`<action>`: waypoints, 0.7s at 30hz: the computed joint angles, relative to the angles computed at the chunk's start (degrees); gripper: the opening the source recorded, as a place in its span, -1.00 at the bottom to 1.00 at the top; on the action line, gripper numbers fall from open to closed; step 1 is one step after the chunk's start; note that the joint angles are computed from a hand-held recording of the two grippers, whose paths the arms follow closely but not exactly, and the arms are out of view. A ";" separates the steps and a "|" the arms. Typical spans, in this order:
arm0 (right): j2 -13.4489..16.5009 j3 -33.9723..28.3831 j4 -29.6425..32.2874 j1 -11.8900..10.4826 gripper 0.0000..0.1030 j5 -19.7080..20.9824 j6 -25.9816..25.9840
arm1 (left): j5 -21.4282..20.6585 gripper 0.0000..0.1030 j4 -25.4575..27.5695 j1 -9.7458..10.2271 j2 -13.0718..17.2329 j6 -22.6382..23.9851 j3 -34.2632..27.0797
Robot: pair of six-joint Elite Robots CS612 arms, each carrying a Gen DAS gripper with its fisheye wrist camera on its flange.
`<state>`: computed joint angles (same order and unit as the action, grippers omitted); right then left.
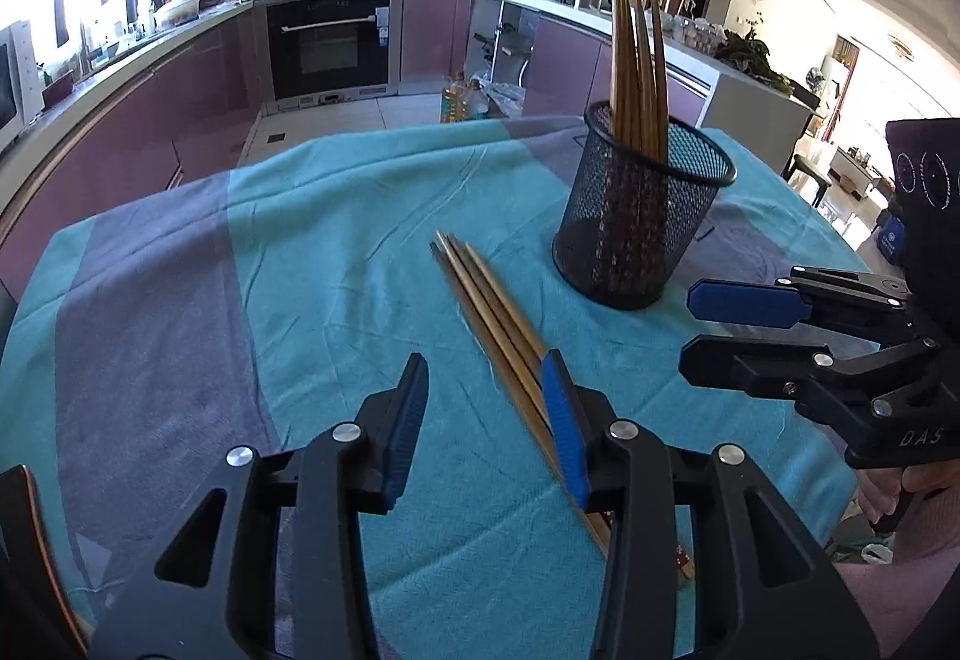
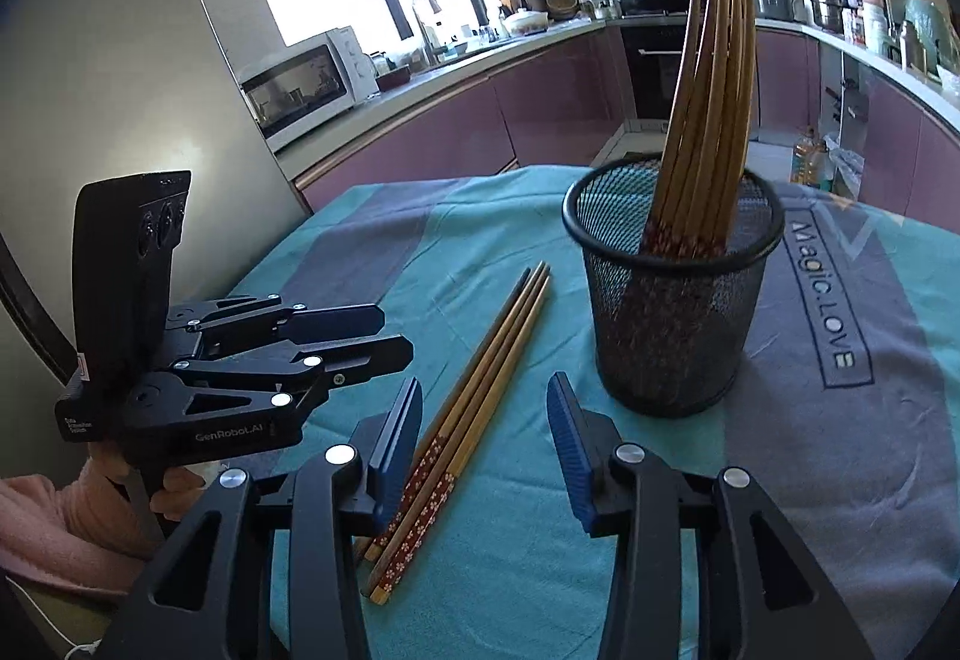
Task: Organize utensils
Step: 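Move both tools back down to the remaining chopsticks on the cloth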
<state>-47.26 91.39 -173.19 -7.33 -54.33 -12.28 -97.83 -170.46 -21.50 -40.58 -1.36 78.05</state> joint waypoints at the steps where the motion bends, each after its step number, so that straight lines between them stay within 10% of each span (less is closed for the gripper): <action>1: 0.10 -0.07 0.75 0.13 -0.20 -0.26 0.00 | -0.03 -0.24 0.77 -0.05 0.18 0.09 -0.11; 21: 0.88 -0.82 3.35 0.53 -0.19 -0.83 1.01 | 1.84 -0.22 6.70 -0.87 1.69 -0.63 -2.52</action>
